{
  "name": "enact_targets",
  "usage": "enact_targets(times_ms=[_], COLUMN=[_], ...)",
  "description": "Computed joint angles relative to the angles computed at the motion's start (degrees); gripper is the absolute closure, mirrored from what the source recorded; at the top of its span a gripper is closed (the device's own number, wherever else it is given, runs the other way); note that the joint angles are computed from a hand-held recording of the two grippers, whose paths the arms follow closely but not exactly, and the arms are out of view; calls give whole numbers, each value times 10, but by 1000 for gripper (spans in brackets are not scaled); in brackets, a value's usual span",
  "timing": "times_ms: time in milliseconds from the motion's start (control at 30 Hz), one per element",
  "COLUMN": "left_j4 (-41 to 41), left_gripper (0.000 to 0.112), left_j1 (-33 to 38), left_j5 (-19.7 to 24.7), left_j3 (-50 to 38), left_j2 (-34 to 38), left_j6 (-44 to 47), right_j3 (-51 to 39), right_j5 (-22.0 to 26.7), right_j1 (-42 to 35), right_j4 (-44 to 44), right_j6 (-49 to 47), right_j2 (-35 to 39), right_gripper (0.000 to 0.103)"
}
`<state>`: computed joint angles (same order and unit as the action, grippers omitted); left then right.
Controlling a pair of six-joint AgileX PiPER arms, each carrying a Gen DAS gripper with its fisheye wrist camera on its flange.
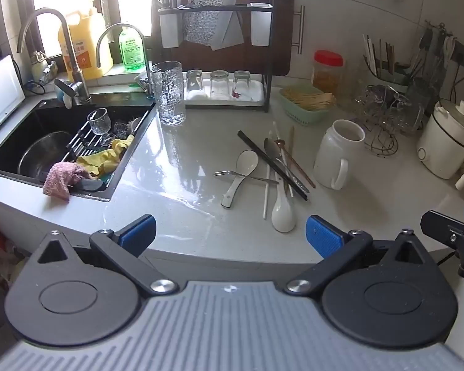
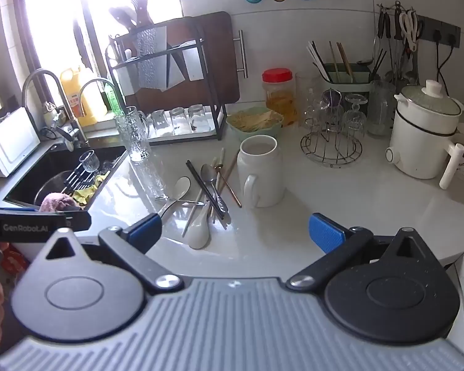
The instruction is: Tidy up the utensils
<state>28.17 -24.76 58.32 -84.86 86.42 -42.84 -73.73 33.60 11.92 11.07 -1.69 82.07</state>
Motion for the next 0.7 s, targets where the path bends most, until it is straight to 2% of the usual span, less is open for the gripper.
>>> enact_targets(times_ms=[133, 267, 300, 333, 467, 567, 700], left_j4=[-10, -18, 1, 3, 0, 35, 34], left_gripper=[9, 9, 9, 9, 9, 9, 9], left_j1=[11, 21, 7, 8, 12, -14, -9], left_j5=[-10, -21, -7, -12, -19, 13, 11], left_j3=[4, 11, 24, 30, 46, 2, -4], left_j2=[-2, -7, -16, -18, -30, 3, 0], left_j6=[14, 27, 2, -1, 8, -31, -38], right_j3=[0, -5, -11, -15, -4, 2, 0], right_j5=[3, 5, 11, 15, 7, 3, 6], right_j1=[-11, 2, 7, 13, -2, -8, -7], right_j4=[18, -9, -17, -25, 0, 11, 11], right_j6=[-28, 7, 19, 31, 4, -7, -6], right_j2=[-4, 4, 6, 6, 3, 0, 0], right_gripper=[0, 0, 0, 0, 0, 0, 0])
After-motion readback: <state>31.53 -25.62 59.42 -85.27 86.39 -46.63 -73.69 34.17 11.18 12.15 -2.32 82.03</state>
